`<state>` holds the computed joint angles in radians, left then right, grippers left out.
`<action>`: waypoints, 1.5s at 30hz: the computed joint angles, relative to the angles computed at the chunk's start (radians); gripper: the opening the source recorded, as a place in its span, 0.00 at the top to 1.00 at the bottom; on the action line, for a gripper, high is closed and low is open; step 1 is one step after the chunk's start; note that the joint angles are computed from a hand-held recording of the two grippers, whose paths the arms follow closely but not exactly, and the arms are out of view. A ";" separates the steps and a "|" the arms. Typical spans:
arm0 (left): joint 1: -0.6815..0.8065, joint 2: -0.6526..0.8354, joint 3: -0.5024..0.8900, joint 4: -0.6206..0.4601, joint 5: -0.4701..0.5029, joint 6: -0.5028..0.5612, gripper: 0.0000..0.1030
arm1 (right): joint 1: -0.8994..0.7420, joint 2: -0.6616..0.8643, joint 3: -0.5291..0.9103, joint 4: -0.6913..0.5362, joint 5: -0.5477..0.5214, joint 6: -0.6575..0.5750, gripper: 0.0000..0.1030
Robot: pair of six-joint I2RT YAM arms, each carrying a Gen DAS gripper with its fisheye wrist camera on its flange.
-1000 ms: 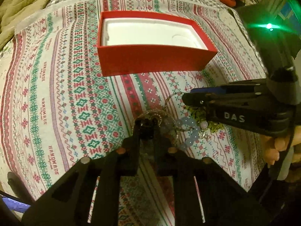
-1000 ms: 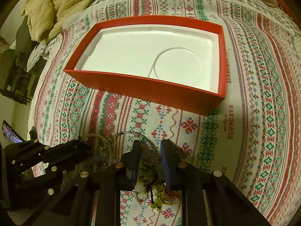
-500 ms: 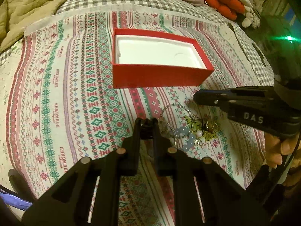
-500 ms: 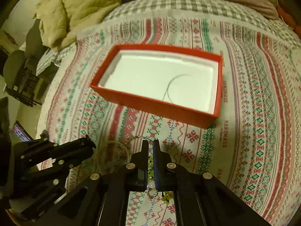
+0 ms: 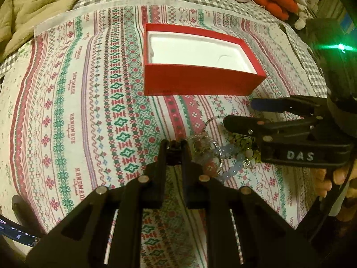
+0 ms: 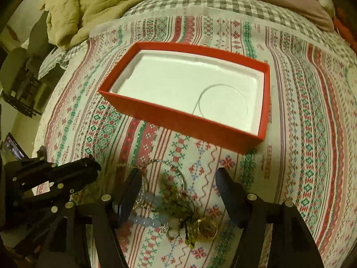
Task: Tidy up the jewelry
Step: 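Carry the black clip with the left gripper into the red box while the right gripper drops the bangle there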
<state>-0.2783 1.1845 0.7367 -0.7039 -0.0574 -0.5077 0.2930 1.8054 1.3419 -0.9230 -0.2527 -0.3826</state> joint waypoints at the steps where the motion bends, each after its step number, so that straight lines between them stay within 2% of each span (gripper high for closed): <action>1: 0.001 0.002 -0.001 0.001 0.002 0.001 0.86 | 0.004 0.006 0.000 0.008 0.005 0.009 0.37; 2: 0.002 0.002 -0.002 0.002 0.003 0.001 0.86 | 0.007 0.013 -0.001 0.017 0.008 0.016 0.45; 5: -0.002 0.008 -0.002 0.000 -0.001 0.001 0.86 | 0.028 0.047 0.008 0.021 0.049 0.033 0.60; 7: -0.014 0.012 0.000 -0.004 -0.016 -0.001 0.86 | 0.050 0.058 -0.019 0.055 0.094 0.044 0.64; 9: -0.023 0.014 0.000 -0.005 -0.025 -0.005 0.86 | 0.068 0.041 -0.052 0.097 0.120 0.041 0.72; 10: -0.025 0.014 -0.002 -0.003 -0.028 -0.006 0.86 | 0.073 0.036 -0.060 0.105 0.124 0.039 0.86; 11: -0.027 0.015 -0.001 -0.003 -0.033 -0.008 0.86 | 0.079 0.036 -0.061 0.106 0.120 0.040 0.92; 13: -0.033 0.015 0.001 -0.004 -0.043 -0.010 0.86 | 0.083 0.037 -0.058 0.099 0.114 0.047 0.95; 30: -0.034 -0.025 0.019 -0.020 -0.101 -0.018 0.86 | -0.003 -0.082 -0.005 0.016 -0.041 0.045 0.97; 38: -0.034 -0.034 0.029 -0.018 -0.121 -0.018 0.86 | -0.040 -0.121 0.069 -0.028 -0.120 0.040 0.97; 45: 0.005 -0.015 0.050 0.066 -0.122 0.036 0.86 | -0.049 -0.110 0.120 -0.023 -0.145 0.074 0.97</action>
<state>-0.2735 1.1692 0.7870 -0.6375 -0.1798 -0.4721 0.2438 1.6949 1.4620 -0.9459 -0.3973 -0.3084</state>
